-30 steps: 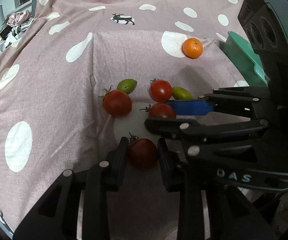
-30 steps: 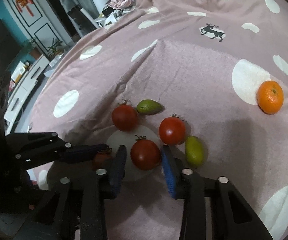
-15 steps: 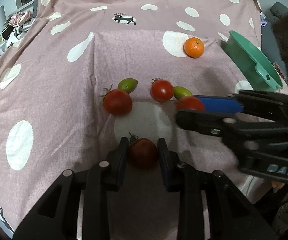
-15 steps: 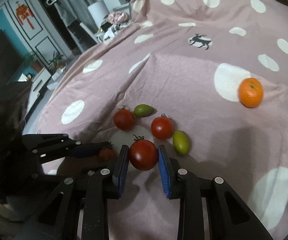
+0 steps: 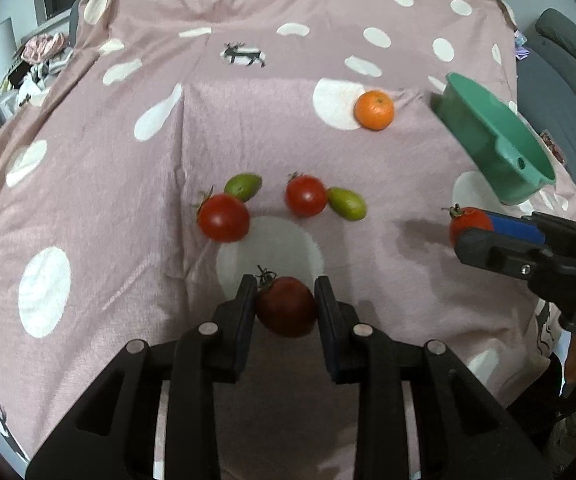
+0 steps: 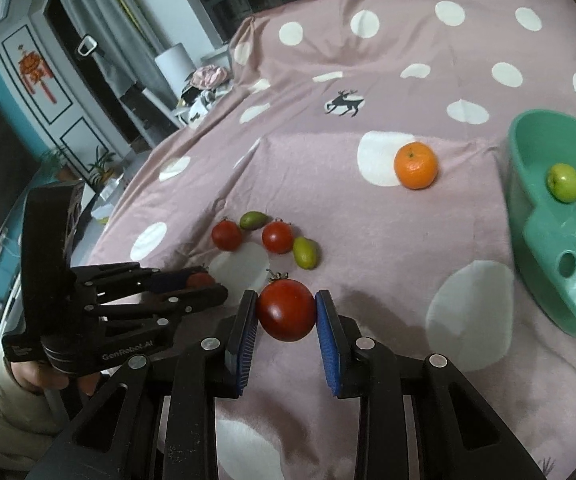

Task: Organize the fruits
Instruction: 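Carry both held red tomatoes over the teal bowl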

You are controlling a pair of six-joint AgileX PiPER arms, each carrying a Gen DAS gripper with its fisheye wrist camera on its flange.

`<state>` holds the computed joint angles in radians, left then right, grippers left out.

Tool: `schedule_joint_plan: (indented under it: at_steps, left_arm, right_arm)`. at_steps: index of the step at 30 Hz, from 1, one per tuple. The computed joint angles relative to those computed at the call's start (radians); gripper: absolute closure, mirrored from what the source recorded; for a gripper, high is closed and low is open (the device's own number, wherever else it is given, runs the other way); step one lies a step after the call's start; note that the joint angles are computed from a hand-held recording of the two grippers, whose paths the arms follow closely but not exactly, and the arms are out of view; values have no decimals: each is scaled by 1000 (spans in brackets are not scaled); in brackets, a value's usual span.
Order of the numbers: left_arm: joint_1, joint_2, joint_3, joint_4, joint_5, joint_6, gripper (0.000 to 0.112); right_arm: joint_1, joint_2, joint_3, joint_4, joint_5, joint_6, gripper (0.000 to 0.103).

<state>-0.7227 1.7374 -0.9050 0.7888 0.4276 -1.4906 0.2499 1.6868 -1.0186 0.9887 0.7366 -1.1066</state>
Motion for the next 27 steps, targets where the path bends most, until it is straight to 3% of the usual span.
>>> schedule_joint_plan:
  at_steps: [27]
  left_arm:
    - [-126, 14, -199, 18, 237, 35, 83]
  right_arm:
    - [-161, -103, 70, 136, 78, -145, 72]
